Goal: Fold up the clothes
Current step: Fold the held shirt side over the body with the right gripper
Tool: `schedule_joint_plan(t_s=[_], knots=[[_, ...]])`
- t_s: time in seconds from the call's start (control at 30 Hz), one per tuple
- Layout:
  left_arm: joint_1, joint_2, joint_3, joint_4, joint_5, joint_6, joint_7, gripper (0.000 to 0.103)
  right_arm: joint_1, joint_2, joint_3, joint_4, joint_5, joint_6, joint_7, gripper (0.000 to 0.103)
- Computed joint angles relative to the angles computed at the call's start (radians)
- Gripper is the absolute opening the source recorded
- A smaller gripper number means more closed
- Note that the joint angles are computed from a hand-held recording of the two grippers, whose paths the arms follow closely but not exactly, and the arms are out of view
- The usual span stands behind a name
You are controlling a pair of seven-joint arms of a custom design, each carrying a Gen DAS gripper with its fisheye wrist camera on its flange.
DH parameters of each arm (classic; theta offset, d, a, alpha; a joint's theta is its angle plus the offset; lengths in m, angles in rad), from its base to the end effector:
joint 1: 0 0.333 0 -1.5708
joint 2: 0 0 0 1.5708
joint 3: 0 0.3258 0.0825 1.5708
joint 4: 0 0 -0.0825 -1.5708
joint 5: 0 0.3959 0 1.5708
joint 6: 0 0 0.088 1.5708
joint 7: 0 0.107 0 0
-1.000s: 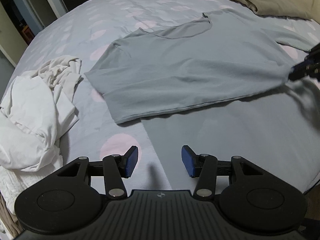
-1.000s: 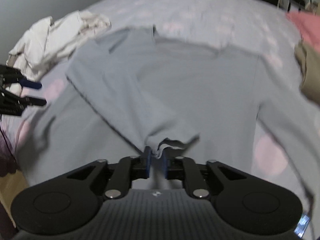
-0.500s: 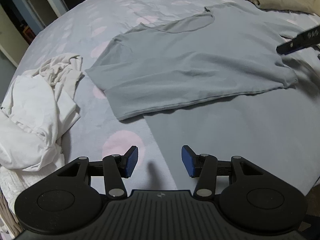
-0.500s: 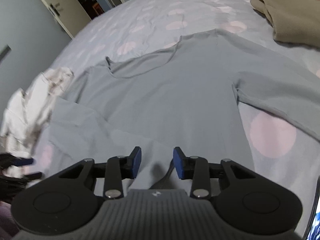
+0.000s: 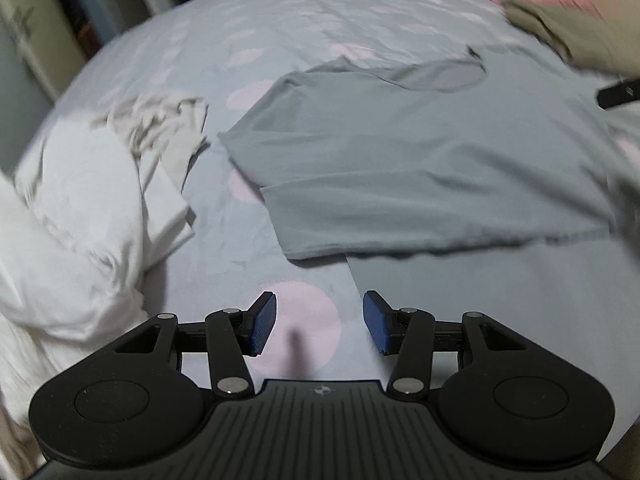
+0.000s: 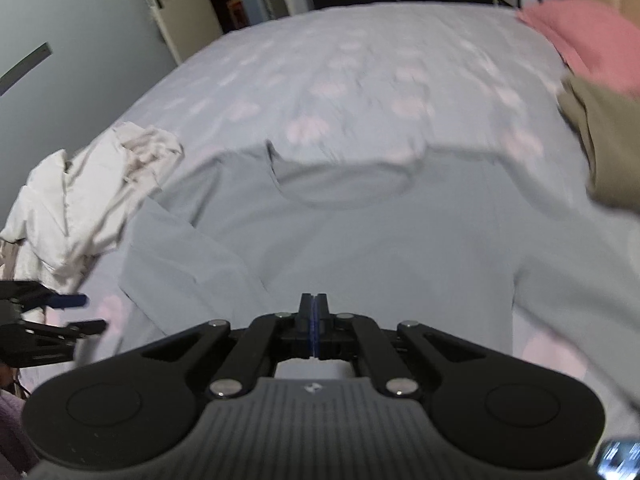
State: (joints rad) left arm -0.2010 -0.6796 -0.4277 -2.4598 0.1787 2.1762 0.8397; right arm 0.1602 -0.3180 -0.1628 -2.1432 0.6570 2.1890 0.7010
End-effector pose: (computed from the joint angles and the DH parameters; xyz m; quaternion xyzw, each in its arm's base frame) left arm 0.3137 -0.2486 0.5487 -0.7031 0.6586 -0.1343 0.2319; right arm 0.5036 0.0120 0.5859 -0.8201 0.4475 -0.0464 0.3535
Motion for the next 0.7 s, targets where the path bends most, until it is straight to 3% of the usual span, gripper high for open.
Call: schedule_joint_plan(t_s=[0.17,0.23,0.27,0.53,0.67,0.7], knots=[[0.022,0.026,0.007,0.021,0.003,0.016,-0.023,0.046,-0.025,0.104,0.016,0.129,-0.122,-0.132,0.007,0.009],[0.028,0.044,0.005,0.037,0.021,0.014,-0.009,0.046,-0.048,0.136,0.025,0.134,-0.164,-0.144,0.015,0.041],[0.03,0.052,0.007,0.041,0.024,0.018,-0.009,0.046,-0.06,0.149,0.029,0.131,-0.18,-0.138,0.023,0.043],[0.034,0.112,0.026,0.078,-0.007,0.051,-0.057,0.046,-0.116,0.22,0.05,0.119,-0.168,-0.177,0.036,0.037],[0.037,0.143,0.011,0.097,0.027,0.046,-0.063,0.046,-0.122,0.217,0.058,0.099,-0.151,-0.155,0.01,0.037],[0.036,0.151,0.008,0.102,0.039,0.04,-0.062,0.046,-0.122,0.218,0.06,0.1,-0.152,-0.154,0.009,0.032]])
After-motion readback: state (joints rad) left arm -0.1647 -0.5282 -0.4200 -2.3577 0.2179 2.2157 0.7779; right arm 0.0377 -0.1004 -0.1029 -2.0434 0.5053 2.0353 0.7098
